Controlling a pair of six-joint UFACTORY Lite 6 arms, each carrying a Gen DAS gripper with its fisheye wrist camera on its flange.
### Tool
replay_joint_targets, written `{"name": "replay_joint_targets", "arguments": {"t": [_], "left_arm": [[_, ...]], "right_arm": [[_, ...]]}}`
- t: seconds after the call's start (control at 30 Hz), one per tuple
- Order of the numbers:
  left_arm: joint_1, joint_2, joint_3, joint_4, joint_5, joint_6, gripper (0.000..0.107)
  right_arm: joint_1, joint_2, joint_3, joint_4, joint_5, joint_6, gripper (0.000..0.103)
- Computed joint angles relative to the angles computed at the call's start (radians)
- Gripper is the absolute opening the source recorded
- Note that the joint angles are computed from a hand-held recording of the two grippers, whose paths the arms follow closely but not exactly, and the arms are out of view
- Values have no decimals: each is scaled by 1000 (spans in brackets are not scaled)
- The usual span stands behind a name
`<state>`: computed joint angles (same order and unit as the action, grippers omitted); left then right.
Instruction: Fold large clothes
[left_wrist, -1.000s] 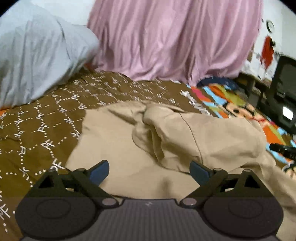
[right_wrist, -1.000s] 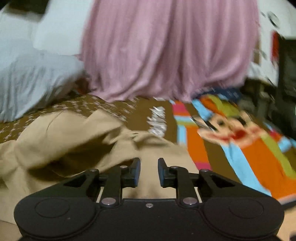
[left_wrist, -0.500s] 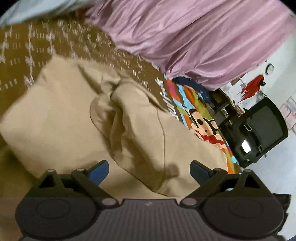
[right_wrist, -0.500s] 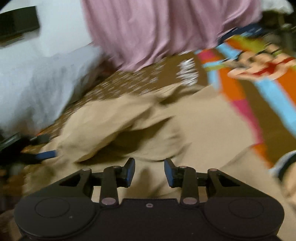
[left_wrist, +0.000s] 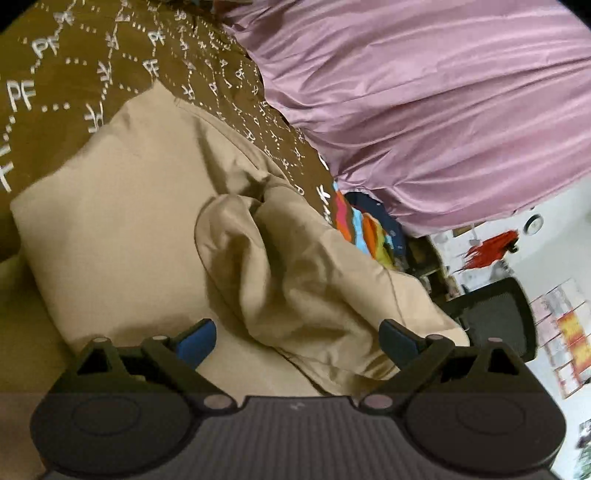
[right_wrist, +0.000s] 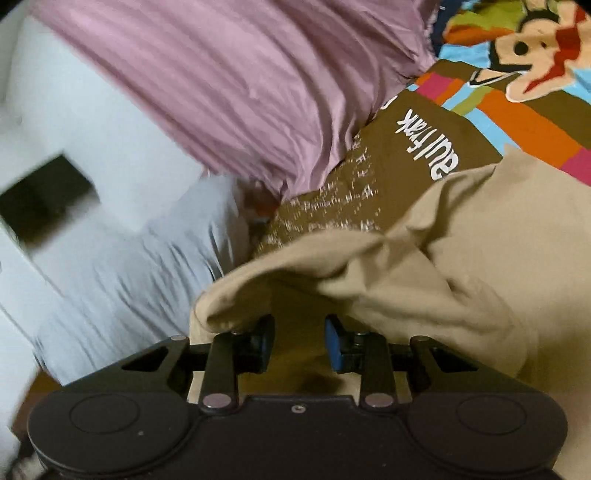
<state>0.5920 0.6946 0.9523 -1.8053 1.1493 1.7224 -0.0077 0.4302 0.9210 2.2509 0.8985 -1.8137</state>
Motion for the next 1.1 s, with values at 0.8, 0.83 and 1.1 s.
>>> {"name": "replay_joint_targets", "arguments": {"t": [0.8,0.83,1.1], "left_arm": [[-148,22,119,-76,11,-380,2],[-142,-1,112,-66,18,-388,2],[-95,-75,124,24,64,-441,1]], "right_arm": [[277,-174,-257,420,-298,-870,33],[292,-151,-242,445,-300,-894,33],[322,169,225,671,-531,-1059,9]]}}
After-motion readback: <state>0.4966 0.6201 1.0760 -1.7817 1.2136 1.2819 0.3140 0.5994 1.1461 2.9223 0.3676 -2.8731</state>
